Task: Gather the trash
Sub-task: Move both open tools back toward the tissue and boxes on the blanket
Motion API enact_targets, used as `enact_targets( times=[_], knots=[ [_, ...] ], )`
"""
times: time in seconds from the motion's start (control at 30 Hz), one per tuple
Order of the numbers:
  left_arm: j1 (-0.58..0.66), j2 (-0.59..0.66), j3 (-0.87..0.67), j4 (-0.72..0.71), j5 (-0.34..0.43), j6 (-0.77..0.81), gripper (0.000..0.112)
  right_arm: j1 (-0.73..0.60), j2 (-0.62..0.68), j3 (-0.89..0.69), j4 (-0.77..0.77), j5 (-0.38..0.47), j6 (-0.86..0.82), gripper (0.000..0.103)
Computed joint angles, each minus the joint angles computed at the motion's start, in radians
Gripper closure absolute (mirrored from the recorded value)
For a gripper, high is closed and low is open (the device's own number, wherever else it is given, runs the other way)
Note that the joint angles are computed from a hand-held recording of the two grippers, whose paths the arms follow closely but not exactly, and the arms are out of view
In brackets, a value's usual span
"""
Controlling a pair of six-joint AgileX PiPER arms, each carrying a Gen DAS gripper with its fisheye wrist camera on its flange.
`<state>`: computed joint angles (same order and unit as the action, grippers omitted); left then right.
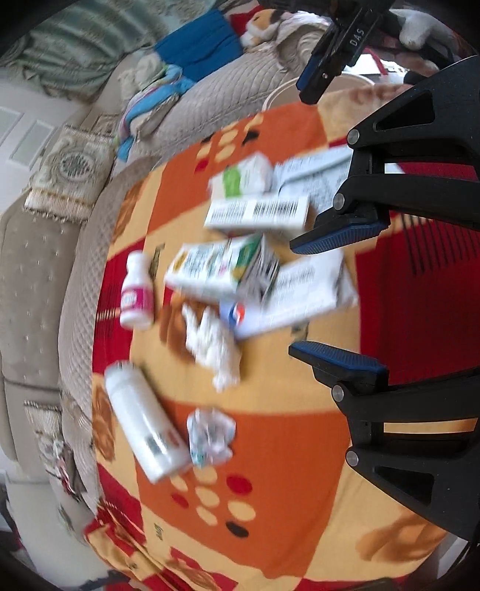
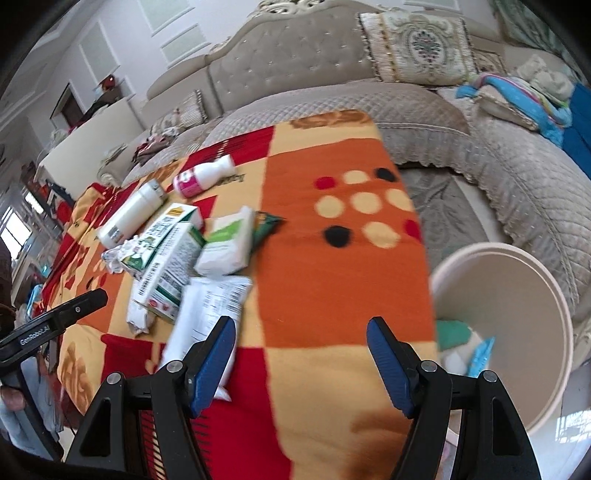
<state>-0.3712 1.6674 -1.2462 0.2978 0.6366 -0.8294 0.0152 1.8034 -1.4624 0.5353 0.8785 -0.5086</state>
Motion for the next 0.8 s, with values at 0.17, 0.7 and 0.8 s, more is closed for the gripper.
enact_targets(
  times=[0.17, 0.7, 0.8],
  knots=[
    [0.111, 0.007, 0.013, -0.149, -0.046, 0.193, 0.064, 0.093, 0.079, -0.118, -0.059, 0.018, 0.083, 0.032],
    [0.249, 0.206, -0.162, -0.353, -0.075, 0.504, 0.056, 0.256, 0.376, -0.542, -0.290, 0.156, 0.285, 0.032],
    [0.248, 0.244, -0.206, -0.361, -0.059, 0.526, 0.056, 0.260, 0.429, -0.616, -0.312, 0.192, 0.308, 0.032]
  ],
)
